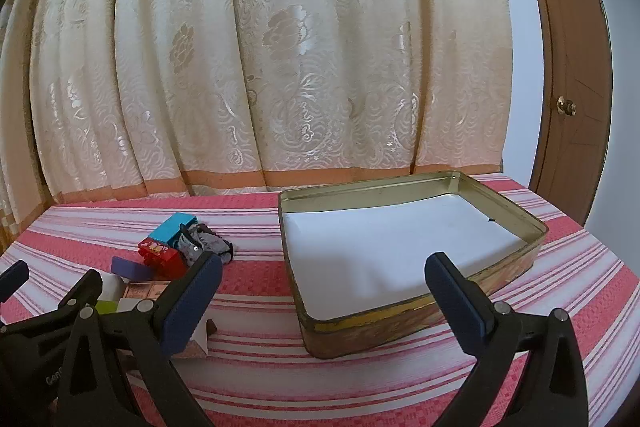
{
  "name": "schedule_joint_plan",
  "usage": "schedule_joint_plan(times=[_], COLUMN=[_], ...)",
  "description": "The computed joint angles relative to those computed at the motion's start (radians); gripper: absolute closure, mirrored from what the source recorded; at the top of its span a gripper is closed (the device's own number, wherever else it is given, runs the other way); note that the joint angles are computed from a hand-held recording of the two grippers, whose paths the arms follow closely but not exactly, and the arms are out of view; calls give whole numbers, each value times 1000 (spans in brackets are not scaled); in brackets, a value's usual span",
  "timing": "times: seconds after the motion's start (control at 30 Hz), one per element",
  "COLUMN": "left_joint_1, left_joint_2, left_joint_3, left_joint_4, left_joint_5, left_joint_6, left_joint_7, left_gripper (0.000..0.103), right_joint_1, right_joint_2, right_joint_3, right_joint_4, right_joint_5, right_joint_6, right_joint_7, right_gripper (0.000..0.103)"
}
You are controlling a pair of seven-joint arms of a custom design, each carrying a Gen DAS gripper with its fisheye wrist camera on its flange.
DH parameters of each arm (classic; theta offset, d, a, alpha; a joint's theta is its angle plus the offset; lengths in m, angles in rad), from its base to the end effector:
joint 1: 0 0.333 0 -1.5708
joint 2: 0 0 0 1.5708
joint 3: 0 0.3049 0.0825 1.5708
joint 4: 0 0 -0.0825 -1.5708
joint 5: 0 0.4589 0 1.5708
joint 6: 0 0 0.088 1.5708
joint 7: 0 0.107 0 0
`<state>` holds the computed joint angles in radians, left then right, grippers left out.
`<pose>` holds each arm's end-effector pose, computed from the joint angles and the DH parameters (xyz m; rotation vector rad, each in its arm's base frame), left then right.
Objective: Organize rigid objects
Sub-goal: 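Move both grippers toward the scattered objects beside the gold tray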
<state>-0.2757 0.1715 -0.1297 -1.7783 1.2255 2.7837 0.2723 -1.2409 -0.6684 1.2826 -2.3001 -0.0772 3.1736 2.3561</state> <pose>0.6445 -0.3173 0.4938 -1.4734 1.6237 -0.9268 0.5935 0.1019 0.4841 -1.2477 1.7690 -1.1858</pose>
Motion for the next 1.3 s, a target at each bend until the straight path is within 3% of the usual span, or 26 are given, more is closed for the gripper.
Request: schedule_joint_plan(times=[0.77,0.97,1.2,1.3], left_joint_1=[7,18,70,93], left_joint_2=[-16,-54,-138,-169], left_joint_3=[-2,-5,-24,-34], left_joint_4=[-21,-62,-168,-208], left_joint_5=[-40,-36,-93,-134], left_joint_6=[22,-18,-15,-17], left_joint_7=[34,5,5,29], left_gripper=[0,0,0,0], right_joint_1=[22,41,96,151], right_joint_2=[63,110,223,309], right_joint_3=[-18,-32,-66,-102], right_joint_4=[8,13,24,35], right_joint_5=[-18,-34,-68,-92], right_joint_6=[0,2,20,21], right_joint_7=[-32,-60,-138,-195], right_gripper=[0,0,1,1])
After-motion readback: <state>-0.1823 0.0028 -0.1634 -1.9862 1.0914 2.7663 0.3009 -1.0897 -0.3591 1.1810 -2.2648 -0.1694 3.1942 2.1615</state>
